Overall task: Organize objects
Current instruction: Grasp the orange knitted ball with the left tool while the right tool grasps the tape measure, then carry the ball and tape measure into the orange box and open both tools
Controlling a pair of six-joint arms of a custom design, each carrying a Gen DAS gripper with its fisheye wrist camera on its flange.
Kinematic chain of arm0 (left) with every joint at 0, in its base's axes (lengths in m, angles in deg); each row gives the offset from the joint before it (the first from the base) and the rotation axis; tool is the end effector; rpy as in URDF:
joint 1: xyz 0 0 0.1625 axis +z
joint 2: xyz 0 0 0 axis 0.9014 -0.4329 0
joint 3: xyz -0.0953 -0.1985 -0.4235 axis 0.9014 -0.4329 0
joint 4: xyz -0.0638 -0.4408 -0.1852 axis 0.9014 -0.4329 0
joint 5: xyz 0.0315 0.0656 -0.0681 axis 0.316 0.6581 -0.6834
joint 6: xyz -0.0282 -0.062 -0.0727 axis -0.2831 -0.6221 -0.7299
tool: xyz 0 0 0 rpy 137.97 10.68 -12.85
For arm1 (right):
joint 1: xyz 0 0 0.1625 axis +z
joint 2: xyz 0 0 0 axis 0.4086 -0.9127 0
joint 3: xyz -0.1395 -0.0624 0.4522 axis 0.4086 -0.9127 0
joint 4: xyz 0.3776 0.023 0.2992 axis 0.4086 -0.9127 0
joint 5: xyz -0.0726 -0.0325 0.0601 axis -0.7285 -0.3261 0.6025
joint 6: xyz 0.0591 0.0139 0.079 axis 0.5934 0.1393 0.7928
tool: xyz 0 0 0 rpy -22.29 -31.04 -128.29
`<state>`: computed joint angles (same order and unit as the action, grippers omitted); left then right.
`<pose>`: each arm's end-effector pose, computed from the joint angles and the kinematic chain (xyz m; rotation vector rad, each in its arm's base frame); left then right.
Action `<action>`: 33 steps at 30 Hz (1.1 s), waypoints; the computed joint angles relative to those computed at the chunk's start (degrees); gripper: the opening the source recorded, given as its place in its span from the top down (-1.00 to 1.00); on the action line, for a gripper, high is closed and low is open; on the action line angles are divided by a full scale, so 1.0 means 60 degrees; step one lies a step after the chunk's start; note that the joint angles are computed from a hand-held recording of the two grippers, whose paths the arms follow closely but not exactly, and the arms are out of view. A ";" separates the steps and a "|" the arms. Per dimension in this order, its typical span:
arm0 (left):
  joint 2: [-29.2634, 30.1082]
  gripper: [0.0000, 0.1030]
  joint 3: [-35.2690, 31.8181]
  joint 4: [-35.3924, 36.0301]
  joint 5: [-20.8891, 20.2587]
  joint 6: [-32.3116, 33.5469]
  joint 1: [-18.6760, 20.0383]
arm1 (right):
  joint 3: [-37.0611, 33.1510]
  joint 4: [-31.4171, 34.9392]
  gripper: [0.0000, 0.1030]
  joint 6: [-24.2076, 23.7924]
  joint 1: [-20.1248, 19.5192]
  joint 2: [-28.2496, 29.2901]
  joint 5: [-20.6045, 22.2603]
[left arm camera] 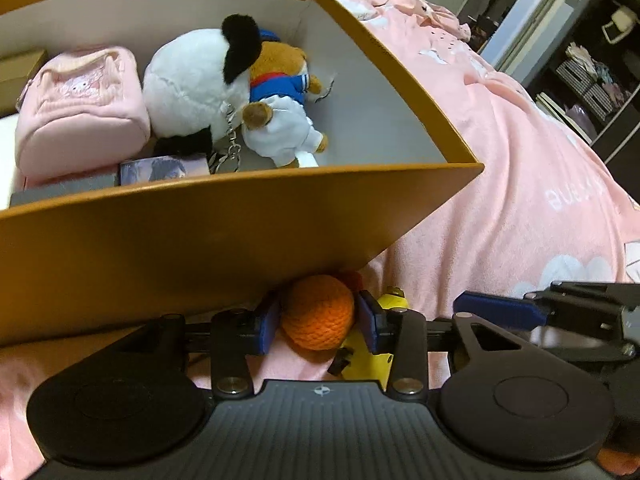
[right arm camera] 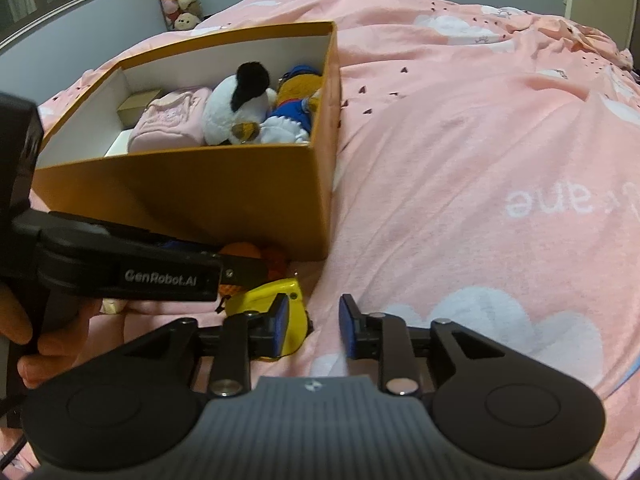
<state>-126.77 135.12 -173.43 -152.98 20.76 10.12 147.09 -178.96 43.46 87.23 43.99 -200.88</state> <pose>-0.0249 -0.7518 0.3157 0.3004 2.6346 -0.7224 0.3876 -0.7521 -0.0181 0.8517 -2.4633 0.5661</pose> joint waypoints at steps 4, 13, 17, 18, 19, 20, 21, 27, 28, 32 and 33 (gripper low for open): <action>-0.0217 0.11 0.0180 0.0037 0.0203 -0.0284 -0.0101 | 0.0014 0.0244 0.15 -0.0216 0.0003 -0.0009 0.0303; -0.1097 0.11 0.1010 -0.0317 0.1115 -0.0535 -0.0411 | -0.0329 0.0794 -0.33 -0.1216 0.0024 0.0331 0.0623; -0.1405 0.11 0.1260 -0.0430 0.1124 -0.0569 -0.0486 | -0.0780 0.1045 -0.33 -0.1542 -0.0004 0.0672 0.0447; -0.1394 0.11 0.1251 -0.0498 0.1096 -0.0508 -0.0509 | -0.0876 0.1112 -0.31 -0.1559 -0.0019 0.0730 0.0473; -0.1460 0.11 0.1321 -0.0576 0.1071 -0.0428 -0.0536 | -0.0951 0.1177 -0.28 -0.1589 -0.0035 0.0769 0.0529; -0.1524 0.11 0.1388 -0.0670 0.1038 -0.0331 -0.0571 | -0.1027 0.1243 -0.20 -0.1600 -0.0046 0.0811 0.0559; -0.1484 0.11 0.1359 -0.0736 0.1007 -0.0261 -0.0613 | -0.1083 0.1245 -0.10 -0.1625 -0.0038 0.0855 0.0499; -0.1593 0.11 0.1496 -0.1144 0.0795 0.0148 -0.0830 | -0.0944 0.1004 -0.08 -0.1642 0.0027 0.0781 0.0400; -0.1637 0.11 0.1527 -0.1220 0.0722 0.0205 -0.0859 | -0.0865 0.0910 -0.08 -0.1662 0.0060 0.0725 0.0372; -0.1744 0.11 0.1577 -0.1704 0.0562 0.0308 -0.1000 | -0.0382 0.0446 -0.08 -0.1850 0.0200 0.0303 0.0625; -0.1754 0.11 0.1562 -0.1832 0.0537 0.0312 -0.1027 | -0.0277 0.0329 -0.08 -0.1961 0.0250 0.0194 0.0683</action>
<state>-137.30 144.49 -184.42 -149.75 22.63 3.95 145.42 -176.98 31.69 88.73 45.16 -196.78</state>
